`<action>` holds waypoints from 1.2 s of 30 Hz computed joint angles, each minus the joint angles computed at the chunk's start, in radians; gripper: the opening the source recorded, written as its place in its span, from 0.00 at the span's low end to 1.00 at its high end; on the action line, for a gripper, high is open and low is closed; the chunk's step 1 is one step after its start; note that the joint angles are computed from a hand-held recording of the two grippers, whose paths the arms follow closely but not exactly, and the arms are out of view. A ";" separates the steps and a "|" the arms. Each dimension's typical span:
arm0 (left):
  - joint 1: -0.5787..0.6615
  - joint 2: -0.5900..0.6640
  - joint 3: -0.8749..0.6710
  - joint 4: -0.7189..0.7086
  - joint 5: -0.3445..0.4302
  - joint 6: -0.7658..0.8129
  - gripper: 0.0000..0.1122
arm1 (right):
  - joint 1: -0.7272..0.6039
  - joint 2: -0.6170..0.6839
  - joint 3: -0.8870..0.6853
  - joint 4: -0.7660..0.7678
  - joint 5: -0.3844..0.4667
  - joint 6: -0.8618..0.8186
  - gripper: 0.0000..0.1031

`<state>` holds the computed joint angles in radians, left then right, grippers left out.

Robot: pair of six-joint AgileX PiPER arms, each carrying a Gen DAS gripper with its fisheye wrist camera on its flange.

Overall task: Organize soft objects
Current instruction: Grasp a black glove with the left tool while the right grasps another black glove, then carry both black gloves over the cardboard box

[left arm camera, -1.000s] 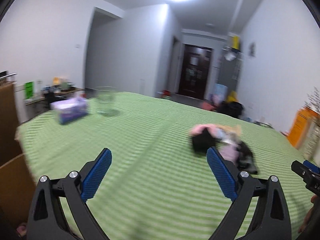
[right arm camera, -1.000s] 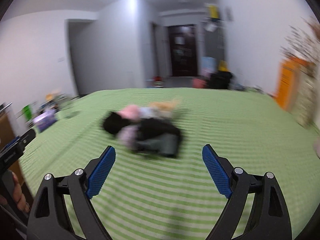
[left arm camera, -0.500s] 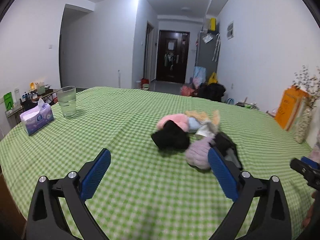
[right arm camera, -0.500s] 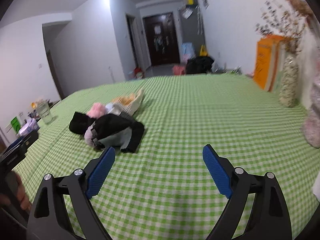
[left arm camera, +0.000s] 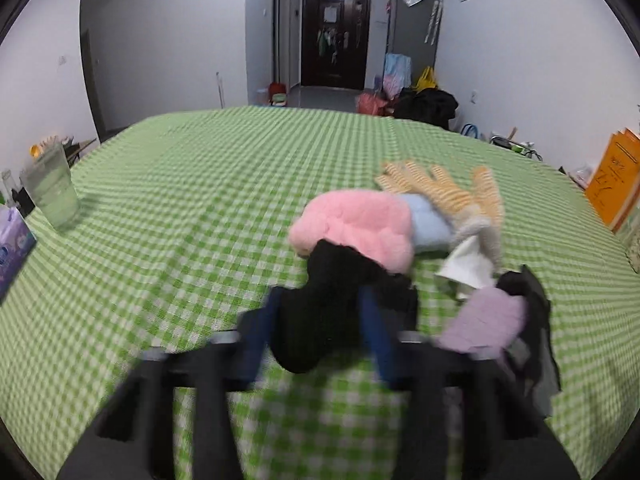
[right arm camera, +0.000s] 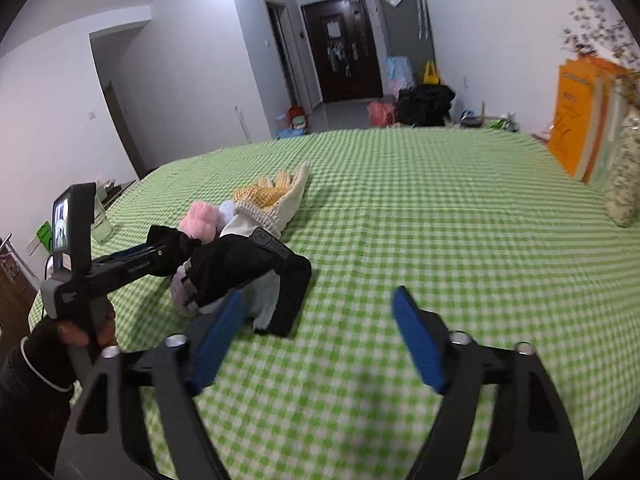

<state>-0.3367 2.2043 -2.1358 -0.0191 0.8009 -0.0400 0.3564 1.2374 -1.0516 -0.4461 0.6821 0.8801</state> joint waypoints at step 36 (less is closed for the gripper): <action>-0.003 -0.804 0.694 -0.208 -0.187 0.231 0.07 | 0.386 -0.240 -0.085 -0.394 0.528 0.237 0.08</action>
<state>-0.3393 1.4000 -1.4414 -0.2269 0.6136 0.1909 0.7428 0.9969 -1.1367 -0.8405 1.2101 1.1174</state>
